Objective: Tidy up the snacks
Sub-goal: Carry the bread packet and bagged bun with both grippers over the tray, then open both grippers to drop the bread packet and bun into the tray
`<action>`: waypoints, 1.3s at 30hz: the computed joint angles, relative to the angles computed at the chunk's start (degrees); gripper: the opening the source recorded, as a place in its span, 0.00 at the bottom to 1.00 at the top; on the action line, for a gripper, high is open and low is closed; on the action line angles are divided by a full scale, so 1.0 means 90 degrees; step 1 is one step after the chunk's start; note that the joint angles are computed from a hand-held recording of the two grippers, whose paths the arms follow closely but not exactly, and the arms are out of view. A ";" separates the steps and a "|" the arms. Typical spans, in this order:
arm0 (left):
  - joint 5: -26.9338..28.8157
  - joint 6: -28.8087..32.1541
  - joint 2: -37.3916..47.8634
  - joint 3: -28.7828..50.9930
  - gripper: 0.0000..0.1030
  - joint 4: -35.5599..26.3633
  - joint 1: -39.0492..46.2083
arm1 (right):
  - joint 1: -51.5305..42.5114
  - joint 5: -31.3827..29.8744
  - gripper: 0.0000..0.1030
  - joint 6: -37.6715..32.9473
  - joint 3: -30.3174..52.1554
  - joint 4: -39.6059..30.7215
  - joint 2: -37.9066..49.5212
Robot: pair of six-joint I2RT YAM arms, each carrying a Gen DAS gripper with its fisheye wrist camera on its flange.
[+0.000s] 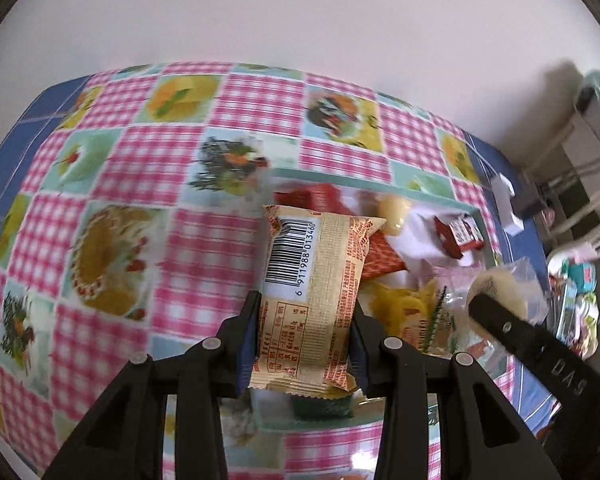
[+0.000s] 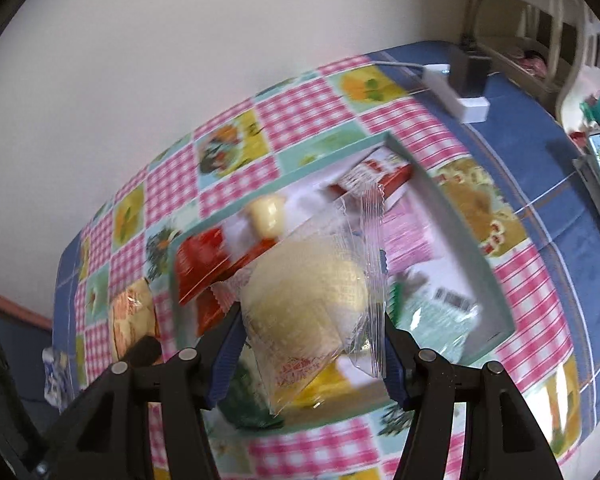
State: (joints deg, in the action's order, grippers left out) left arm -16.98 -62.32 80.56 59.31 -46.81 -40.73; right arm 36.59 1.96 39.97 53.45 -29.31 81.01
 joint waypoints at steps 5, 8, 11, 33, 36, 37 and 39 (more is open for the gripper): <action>0.0107 0.0348 0.0711 0.0411 0.40 0.0265 0.0102 | -0.0488 -0.0203 0.62 -0.0297 -0.0001 0.0294 0.0219; 0.0164 0.0536 0.1008 0.0572 0.40 0.0384 0.0218 | -0.0586 -0.0265 0.62 -0.0449 0.0076 0.0434 0.0410; 0.0223 0.0690 0.1271 0.0693 0.40 0.0502 0.0306 | -0.0590 -0.0256 0.62 -0.0573 0.0190 0.0541 0.0603; 0.0174 0.0837 0.1295 0.0988 0.57 0.0250 0.0291 | -0.0580 0.0012 0.62 -0.0821 0.0530 0.0462 0.1051; -0.0068 0.0708 0.1131 0.1030 0.63 -0.0118 0.0229 | -0.0519 0.0061 0.64 -0.0863 0.0552 0.0378 0.1023; -0.0122 0.0680 0.1100 0.1035 0.66 -0.0189 0.0229 | -0.0487 0.0077 0.64 -0.0875 0.0561 0.0351 0.1019; -0.0348 0.0529 0.0959 0.0989 0.68 -0.0444 0.0186 | -0.0442 0.0065 0.65 -0.0890 0.0562 0.0330 0.1016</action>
